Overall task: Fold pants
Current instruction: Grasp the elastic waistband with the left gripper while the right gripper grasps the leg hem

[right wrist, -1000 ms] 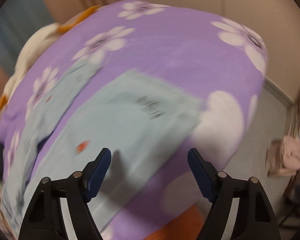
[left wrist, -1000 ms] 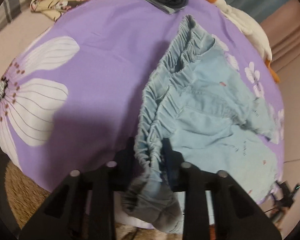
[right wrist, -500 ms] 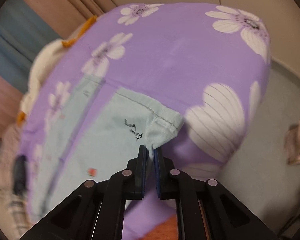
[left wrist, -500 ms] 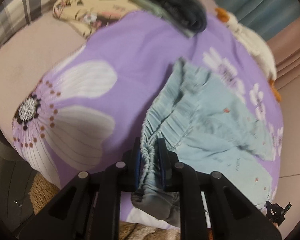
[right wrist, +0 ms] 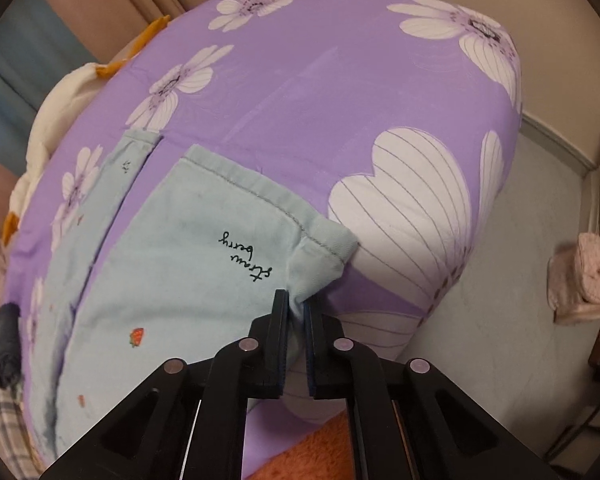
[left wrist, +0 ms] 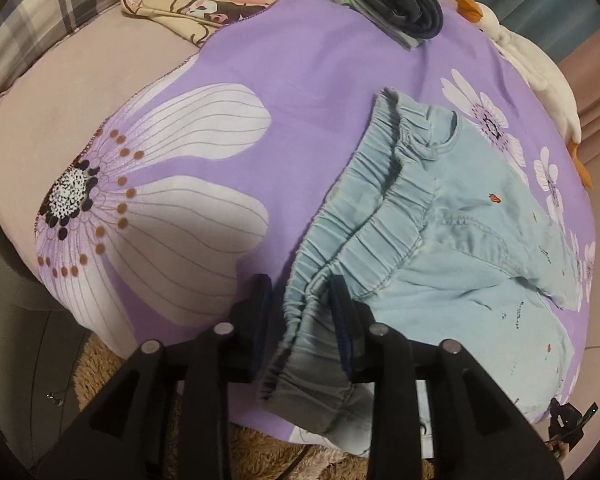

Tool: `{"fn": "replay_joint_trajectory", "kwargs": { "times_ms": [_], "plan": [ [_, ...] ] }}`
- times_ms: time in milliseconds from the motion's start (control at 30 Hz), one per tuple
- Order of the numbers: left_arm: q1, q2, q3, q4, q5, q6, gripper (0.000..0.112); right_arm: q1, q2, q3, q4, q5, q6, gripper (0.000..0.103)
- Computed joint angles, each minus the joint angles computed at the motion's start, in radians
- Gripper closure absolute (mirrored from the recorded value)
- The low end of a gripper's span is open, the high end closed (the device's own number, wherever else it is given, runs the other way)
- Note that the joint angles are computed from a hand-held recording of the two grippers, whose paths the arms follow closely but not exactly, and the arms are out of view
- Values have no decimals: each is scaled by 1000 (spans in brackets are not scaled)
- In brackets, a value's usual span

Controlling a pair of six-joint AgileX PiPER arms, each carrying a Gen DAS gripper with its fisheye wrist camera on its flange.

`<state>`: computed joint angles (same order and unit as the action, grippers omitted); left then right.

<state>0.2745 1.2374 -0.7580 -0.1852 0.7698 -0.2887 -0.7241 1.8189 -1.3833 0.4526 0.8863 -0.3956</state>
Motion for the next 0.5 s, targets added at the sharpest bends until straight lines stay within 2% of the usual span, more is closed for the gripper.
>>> {"fn": "replay_joint_trajectory", "kwargs": {
  "times_ms": [133,233,333,433,500],
  "plan": [
    [-51,6,8,96,-32,-83,70,0,12,-25,-16,18,12,99],
    [-19,3,21,59,-46,-57,69,-7,8,-19,-6,16,13,100],
    [9,-10,20,27,-20,-19,69,3,-13,1,-28,1,34,100],
    [19,-37,21,-7,11,5,83,29,-43,21,-69,-30,60,100],
    [-12,-28,5,31,17,-34,85,37,-60,32,-91,-46,65,100]
  ]
}}
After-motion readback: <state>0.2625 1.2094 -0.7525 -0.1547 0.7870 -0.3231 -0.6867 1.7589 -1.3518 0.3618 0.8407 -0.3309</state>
